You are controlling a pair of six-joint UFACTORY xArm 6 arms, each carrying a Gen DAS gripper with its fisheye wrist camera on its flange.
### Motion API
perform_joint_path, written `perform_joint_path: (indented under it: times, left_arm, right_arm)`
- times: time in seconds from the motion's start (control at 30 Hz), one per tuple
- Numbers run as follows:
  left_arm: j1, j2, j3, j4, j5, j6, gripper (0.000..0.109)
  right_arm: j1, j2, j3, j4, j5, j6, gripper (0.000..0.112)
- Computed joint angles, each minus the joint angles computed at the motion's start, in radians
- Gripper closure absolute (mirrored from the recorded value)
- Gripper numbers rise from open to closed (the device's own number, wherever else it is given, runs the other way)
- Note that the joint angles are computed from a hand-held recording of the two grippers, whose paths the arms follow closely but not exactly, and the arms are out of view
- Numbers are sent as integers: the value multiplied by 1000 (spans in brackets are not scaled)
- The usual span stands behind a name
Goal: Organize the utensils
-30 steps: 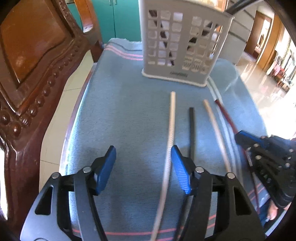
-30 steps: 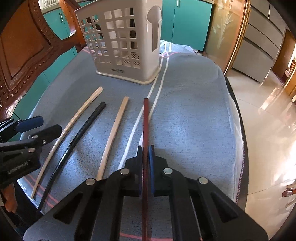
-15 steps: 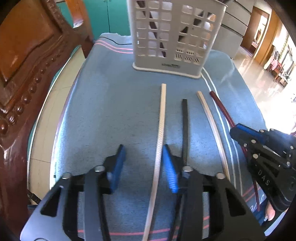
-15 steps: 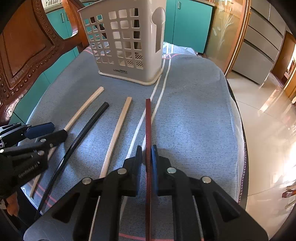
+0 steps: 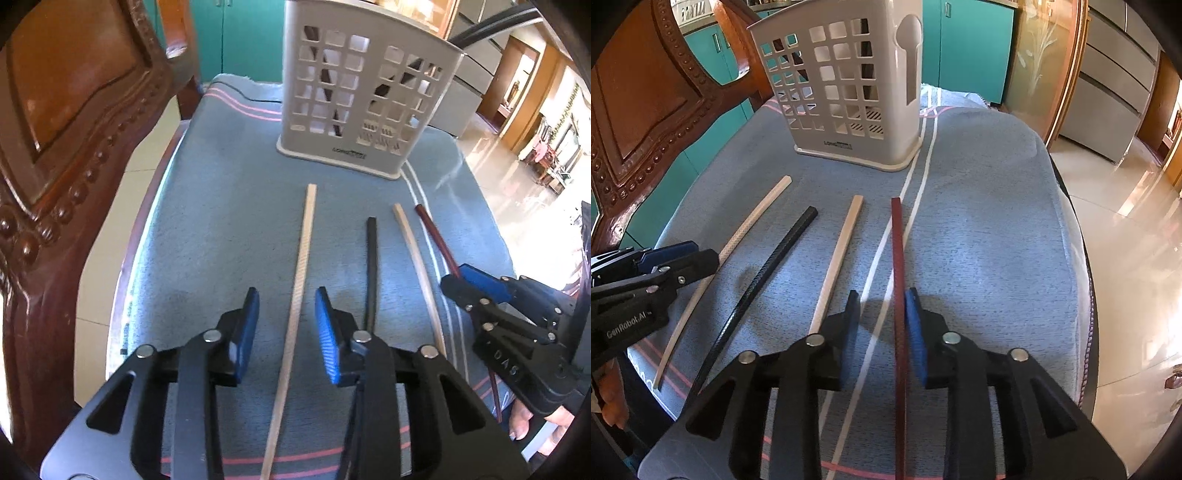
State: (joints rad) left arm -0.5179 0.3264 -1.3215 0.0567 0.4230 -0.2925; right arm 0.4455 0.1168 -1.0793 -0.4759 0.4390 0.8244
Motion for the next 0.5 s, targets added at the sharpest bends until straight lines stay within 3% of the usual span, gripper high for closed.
perform_joint_path:
  times: [0.13, 0.3, 0.5]
  left_arm:
    - [-18, 35, -52, 71, 32, -43, 73]
    - [-31, 127, -197, 210, 138, -102, 68]
    - [-36, 170, -270, 237, 203, -111, 60]
  right_arm:
    - [2, 2, -4, -21, 9, 17, 84]
    - [6, 31, -52, -87, 65, 71, 84]
    - [2, 63, -101, -51, 99, 32, 80]
